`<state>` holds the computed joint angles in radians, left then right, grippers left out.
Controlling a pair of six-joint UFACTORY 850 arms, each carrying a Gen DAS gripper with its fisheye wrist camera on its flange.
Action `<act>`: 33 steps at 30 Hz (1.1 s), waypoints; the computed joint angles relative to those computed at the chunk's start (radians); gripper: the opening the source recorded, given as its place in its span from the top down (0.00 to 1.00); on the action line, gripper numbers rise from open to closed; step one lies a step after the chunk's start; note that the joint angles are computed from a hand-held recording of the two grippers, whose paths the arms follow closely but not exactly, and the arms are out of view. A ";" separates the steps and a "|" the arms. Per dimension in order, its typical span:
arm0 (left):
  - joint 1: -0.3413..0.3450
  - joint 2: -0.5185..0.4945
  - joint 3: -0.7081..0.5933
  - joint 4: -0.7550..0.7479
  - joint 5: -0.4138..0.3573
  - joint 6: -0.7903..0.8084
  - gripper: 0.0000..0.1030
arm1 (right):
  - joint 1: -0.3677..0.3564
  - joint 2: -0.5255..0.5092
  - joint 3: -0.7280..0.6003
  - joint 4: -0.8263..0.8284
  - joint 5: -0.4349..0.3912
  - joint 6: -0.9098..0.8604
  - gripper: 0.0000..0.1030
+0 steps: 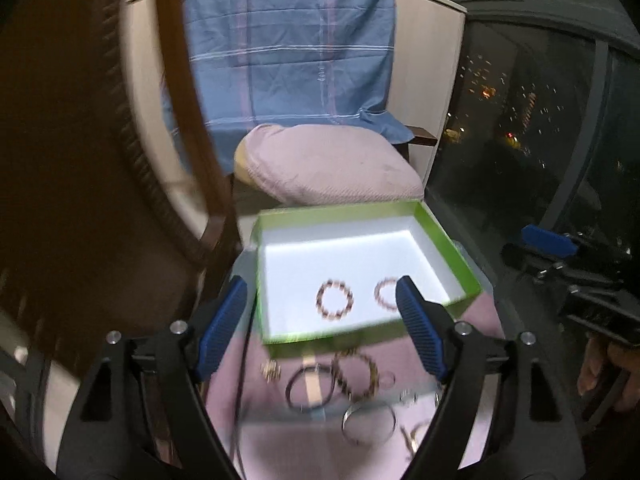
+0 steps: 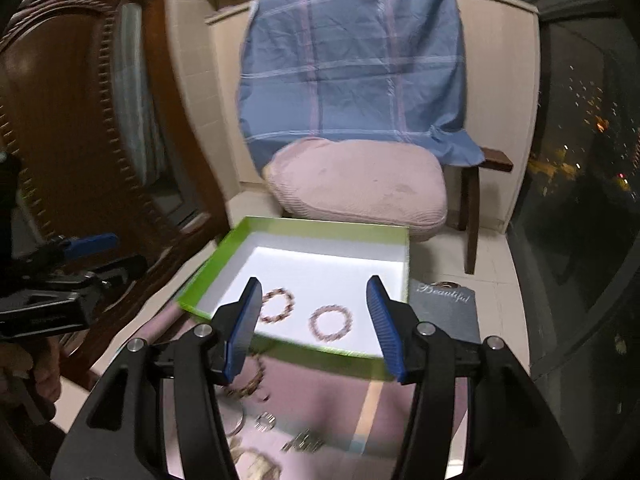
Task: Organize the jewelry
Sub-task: 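Withdraw both open tools from the box back over the jewelry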
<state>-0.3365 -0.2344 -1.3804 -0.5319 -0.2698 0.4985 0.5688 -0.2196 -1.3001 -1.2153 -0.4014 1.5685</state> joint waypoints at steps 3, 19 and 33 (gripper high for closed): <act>0.020 0.070 0.115 -0.082 0.030 0.062 0.26 | 0.042 0.032 0.041 -0.066 -0.031 0.055 0.48; 0.005 0.090 0.198 0.022 0.033 -0.016 0.26 | 0.064 0.080 0.146 0.027 -0.034 0.019 0.48; -0.016 0.021 0.150 0.066 0.004 -0.059 0.26 | 0.006 -0.094 0.083 0.664 -0.012 -0.656 0.64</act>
